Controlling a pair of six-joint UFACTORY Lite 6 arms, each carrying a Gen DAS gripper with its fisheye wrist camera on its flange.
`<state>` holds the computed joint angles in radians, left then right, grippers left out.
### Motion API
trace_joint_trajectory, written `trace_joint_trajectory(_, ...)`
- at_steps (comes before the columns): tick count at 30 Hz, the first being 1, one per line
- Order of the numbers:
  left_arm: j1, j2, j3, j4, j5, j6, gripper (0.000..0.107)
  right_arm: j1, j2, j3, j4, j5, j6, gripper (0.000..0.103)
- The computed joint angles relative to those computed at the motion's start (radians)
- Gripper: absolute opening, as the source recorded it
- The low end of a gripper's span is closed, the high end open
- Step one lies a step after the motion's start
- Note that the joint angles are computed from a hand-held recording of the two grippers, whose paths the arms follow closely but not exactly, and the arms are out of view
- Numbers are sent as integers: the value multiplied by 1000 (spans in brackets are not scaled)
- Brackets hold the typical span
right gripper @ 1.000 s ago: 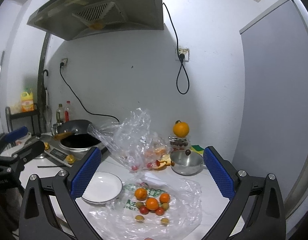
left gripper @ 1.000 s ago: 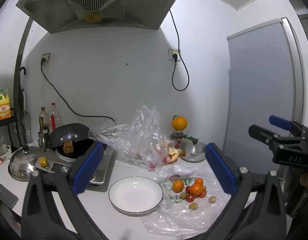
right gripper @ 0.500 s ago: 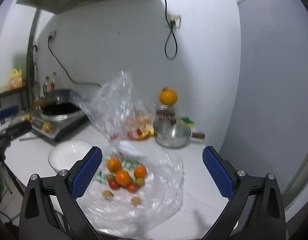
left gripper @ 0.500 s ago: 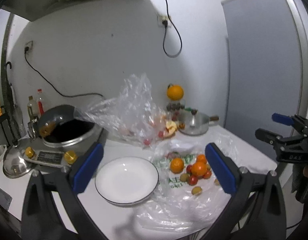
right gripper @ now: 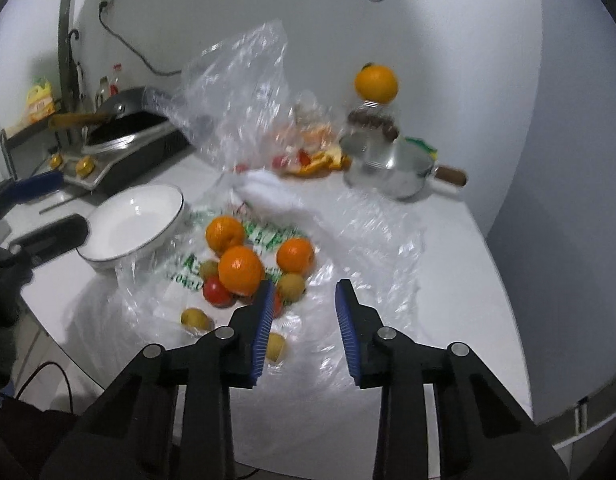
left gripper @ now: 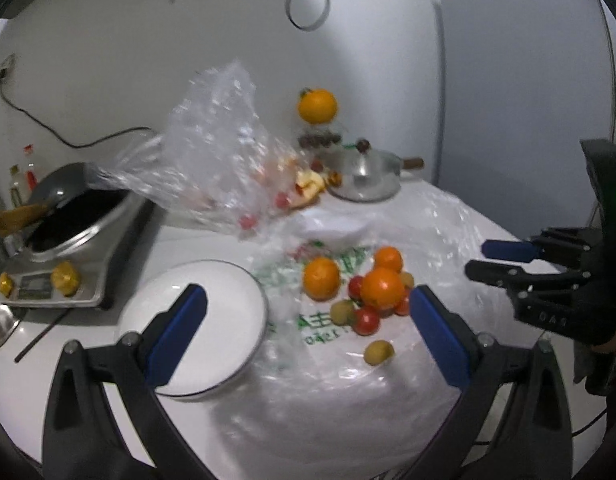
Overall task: Organize fruits
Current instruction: 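Move both grippers down toward the small yellow fruits on the plastic bag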
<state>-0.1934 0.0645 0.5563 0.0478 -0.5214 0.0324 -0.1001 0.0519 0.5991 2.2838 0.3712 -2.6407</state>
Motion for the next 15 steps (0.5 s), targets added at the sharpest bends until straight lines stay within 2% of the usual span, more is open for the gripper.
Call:
trace_joint_trajectory(3,-35,94,66,-2,19,6,100,-4,90,45,-41,18,42,32)
trace_joint_trajectory(6,-62,185,129,12,39,12,92,-9,141,68,-78,42,84,32)
trace_joint_trajectory(8,-70,238,168,28,55,0,90,-8,166,76,-71,52,77,32)
trace_joint_trajectory(12,-75,306,218,88,82,-57,75,-5,207,87,-97,64,111,32)
trace_joint_trajectory(15,-50,351,253,263,109,-231,61,0,239,98,-103,64,111,32)
